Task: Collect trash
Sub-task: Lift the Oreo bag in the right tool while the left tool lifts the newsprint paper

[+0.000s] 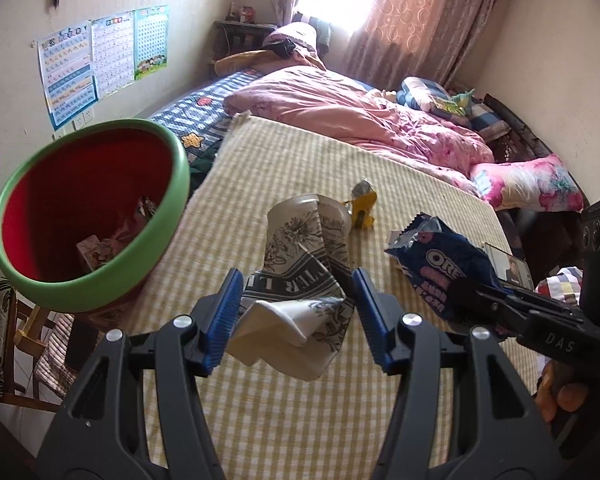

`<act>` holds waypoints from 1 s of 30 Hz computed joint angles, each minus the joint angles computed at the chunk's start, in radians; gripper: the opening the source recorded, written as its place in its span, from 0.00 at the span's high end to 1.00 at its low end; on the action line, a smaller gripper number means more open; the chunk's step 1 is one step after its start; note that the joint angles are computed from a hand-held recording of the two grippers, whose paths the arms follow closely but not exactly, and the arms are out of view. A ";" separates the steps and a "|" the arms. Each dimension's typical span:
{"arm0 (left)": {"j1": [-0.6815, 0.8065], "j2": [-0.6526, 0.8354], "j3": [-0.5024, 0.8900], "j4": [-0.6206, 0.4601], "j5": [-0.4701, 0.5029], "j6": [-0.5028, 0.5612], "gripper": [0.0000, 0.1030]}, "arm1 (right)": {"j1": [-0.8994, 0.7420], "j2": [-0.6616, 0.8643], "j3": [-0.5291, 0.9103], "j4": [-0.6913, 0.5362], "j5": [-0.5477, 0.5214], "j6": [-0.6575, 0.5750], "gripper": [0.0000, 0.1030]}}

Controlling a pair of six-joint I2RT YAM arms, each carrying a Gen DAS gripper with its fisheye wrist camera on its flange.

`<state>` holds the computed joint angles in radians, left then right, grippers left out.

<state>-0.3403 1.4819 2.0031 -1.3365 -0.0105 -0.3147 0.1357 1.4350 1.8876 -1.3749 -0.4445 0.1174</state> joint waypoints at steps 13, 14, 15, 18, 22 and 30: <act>0.074 -0.037 -0.017 -0.012 0.003 0.004 0.47 | 0.102 0.039 0.040 0.025 0.032 0.044 0.74; 0.080 -0.041 -0.022 -0.011 0.006 0.007 0.47 | 0.109 0.046 0.045 0.030 0.034 0.047 0.74; 0.087 -0.044 -0.026 -0.011 0.009 0.009 0.47 | 0.117 0.050 0.049 0.032 0.035 0.049 0.74; 0.106 -0.051 -0.036 -0.009 0.015 0.016 0.47 | 0.135 0.058 0.058 0.036 0.040 0.056 0.74; 0.125 -0.063 -0.050 -0.009 0.018 0.023 0.47 | 0.149 0.060 0.057 0.041 0.042 0.062 0.74; 0.169 -0.076 -0.065 -0.012 0.032 0.041 0.47 | 0.170 0.064 0.050 0.054 0.044 0.073 0.74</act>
<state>-0.1714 1.4055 1.9379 -1.3485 0.0211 -0.2733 0.3056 1.4990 1.9373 -1.3207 -0.4004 0.1903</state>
